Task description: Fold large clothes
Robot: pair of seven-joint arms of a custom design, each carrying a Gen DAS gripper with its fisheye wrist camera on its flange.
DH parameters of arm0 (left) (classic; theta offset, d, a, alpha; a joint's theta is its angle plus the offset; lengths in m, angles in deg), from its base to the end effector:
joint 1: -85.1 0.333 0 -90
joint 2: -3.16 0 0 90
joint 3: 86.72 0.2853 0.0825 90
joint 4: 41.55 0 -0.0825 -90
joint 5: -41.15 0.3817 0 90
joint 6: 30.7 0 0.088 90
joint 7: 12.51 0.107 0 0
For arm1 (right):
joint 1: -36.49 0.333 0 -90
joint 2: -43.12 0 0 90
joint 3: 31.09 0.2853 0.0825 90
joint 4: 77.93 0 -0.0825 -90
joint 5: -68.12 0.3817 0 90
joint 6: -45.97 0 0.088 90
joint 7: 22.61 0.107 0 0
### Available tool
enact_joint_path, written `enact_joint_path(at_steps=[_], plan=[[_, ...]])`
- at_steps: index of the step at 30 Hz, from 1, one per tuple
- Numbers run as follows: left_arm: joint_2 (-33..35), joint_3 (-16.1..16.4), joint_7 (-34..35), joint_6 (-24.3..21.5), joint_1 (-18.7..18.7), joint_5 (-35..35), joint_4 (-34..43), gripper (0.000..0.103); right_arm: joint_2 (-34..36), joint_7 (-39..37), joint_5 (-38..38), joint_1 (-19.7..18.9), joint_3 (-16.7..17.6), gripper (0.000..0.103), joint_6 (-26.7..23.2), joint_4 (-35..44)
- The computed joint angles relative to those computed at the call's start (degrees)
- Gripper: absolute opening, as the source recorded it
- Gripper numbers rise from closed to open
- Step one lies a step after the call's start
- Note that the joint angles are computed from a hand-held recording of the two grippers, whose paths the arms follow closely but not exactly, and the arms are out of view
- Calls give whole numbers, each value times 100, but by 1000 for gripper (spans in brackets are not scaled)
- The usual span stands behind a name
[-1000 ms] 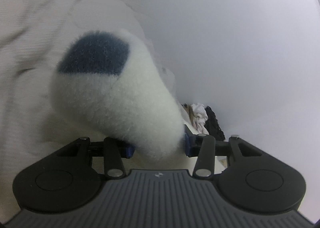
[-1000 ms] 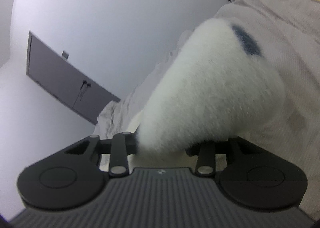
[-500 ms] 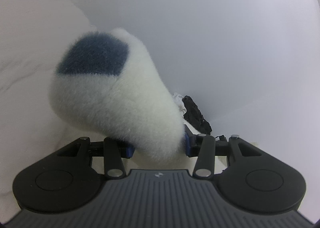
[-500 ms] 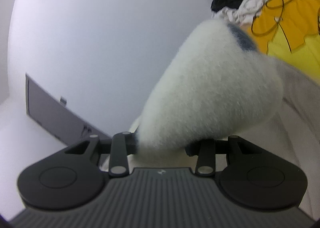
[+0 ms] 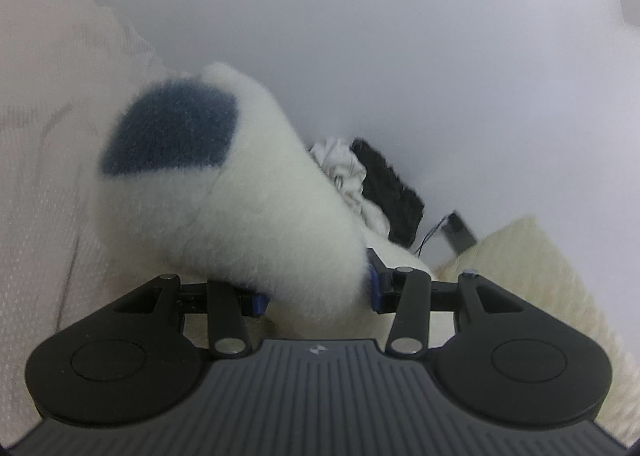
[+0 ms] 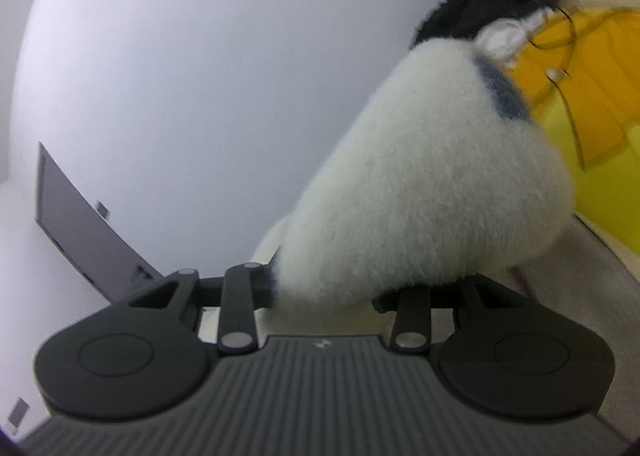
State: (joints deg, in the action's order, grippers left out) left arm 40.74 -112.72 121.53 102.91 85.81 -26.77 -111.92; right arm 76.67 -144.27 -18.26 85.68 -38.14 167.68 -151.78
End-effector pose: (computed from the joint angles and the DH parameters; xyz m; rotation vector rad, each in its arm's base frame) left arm 0.7107 -0.2445 0.4591 1.2763 -1.8226 1.6499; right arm 0.5630 0.4804 0.4532 -0.4538 1.7326 -0.8153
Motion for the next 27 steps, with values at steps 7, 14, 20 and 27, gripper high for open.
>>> enact_joint_path(at_steps=[7, 14, 20, 27], plan=[[181, 70, 589, -187, 126, 10, -462, 54, -47, 1094, -304, 94, 127, 42, -14, -820], [328, 39, 1436, -143, 421, -155, -866, 64, 54, 1384, -405, 65, 255, 49, 109, -1069], [-117, 185, 1366, 121, 365, -177, -1358, 74, 144, 1005, -84, 55, 312, 52, 46, -903], [-1465, 571, 1863, 592, 350, -235, -2698, 82, 267, 331, 862, 246, 430, 57, -355, -435]])
